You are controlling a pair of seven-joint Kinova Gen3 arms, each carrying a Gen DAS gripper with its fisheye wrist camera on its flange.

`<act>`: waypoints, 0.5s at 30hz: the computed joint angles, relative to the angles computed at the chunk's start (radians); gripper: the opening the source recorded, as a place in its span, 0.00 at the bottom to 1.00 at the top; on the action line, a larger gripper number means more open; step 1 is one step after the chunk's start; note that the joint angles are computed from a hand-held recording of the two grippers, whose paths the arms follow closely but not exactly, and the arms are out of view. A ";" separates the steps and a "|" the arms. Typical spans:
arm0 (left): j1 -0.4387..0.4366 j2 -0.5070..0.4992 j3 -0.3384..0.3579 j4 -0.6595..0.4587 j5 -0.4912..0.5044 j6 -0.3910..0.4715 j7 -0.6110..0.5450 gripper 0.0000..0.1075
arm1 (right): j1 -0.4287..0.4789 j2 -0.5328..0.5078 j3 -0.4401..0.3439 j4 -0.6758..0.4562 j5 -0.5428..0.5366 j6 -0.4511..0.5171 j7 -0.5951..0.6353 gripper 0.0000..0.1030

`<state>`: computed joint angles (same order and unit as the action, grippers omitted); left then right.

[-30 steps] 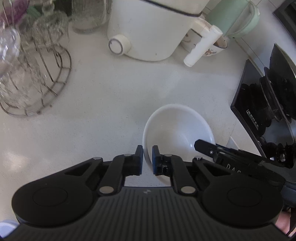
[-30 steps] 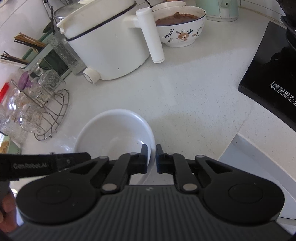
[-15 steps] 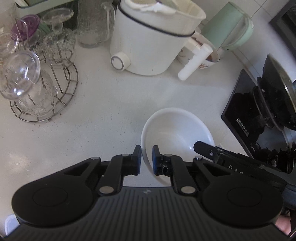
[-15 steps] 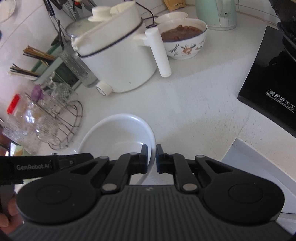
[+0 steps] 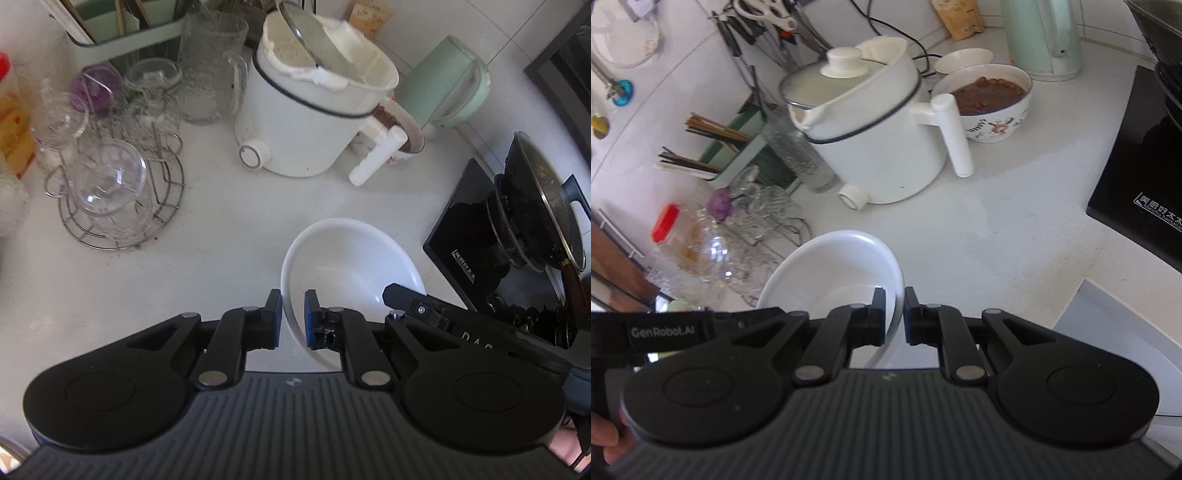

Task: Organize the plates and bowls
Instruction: 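Lift the white bowl with the left tool and carry it toward the plate stack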

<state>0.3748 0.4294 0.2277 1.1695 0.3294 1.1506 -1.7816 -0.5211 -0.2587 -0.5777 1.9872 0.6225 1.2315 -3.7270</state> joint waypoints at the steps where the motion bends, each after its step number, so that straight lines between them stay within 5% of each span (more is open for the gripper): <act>1: -0.002 -0.008 -0.001 0.003 0.001 -0.002 0.000 0.12 | -0.001 0.002 -0.002 -0.009 0.002 0.004 0.002 0.13; 15: -0.088 -0.110 -0.022 0.041 0.053 0.026 -0.017 0.12 | -0.020 0.021 -0.004 -0.090 0.046 -0.006 0.072 0.13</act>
